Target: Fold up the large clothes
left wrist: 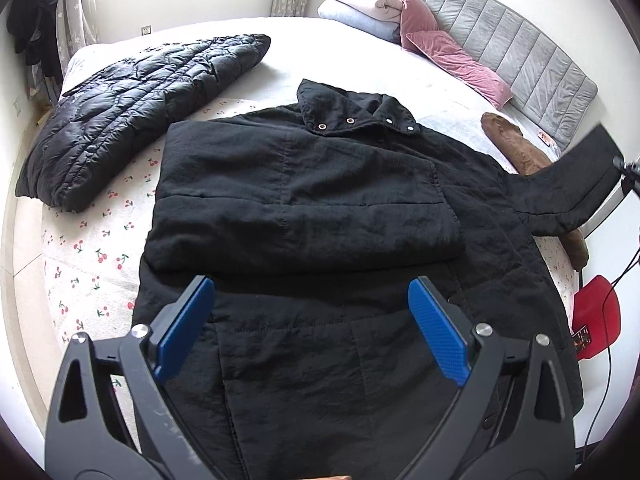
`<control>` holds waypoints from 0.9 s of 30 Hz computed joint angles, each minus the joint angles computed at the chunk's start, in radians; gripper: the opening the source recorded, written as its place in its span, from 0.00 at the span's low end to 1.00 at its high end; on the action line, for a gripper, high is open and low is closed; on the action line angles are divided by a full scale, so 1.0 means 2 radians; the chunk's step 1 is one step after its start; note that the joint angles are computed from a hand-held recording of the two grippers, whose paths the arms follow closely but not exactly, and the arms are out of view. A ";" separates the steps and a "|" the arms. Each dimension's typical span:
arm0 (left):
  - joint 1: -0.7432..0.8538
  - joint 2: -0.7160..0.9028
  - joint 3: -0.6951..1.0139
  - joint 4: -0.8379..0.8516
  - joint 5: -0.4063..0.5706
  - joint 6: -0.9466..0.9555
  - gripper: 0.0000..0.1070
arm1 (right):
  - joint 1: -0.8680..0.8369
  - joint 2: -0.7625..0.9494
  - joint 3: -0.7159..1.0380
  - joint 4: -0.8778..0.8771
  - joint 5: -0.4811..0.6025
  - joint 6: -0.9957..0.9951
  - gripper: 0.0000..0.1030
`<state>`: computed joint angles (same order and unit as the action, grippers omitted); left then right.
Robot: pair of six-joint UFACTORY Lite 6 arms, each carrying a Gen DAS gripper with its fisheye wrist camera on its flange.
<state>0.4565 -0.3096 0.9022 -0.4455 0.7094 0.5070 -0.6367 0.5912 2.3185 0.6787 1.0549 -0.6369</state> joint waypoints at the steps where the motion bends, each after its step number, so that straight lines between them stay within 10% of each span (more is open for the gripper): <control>1: 0.004 0.000 0.002 -0.004 0.002 0.005 0.91 | 0.021 -0.027 -0.023 -0.001 -0.003 -0.002 0.09; 13: 0.027 0.033 0.039 -0.049 0.001 0.036 0.91 | 0.354 -0.147 -0.169 -0.013 -0.004 0.035 0.22; 17: 0.017 0.049 0.045 -0.059 -0.011 0.043 0.91 | 0.380 -0.157 -0.226 0.066 0.028 -0.015 0.54; 27: -0.108 0.239 0.167 -0.078 -0.038 -0.032 0.85 | 0.264 -0.122 -0.307 0.022 -0.033 -0.061 0.58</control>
<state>0.2405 0.1688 1.2360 -0.6019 0.6339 0.4431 -0.1091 0.3470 1.7036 0.7222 0.9889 -0.7596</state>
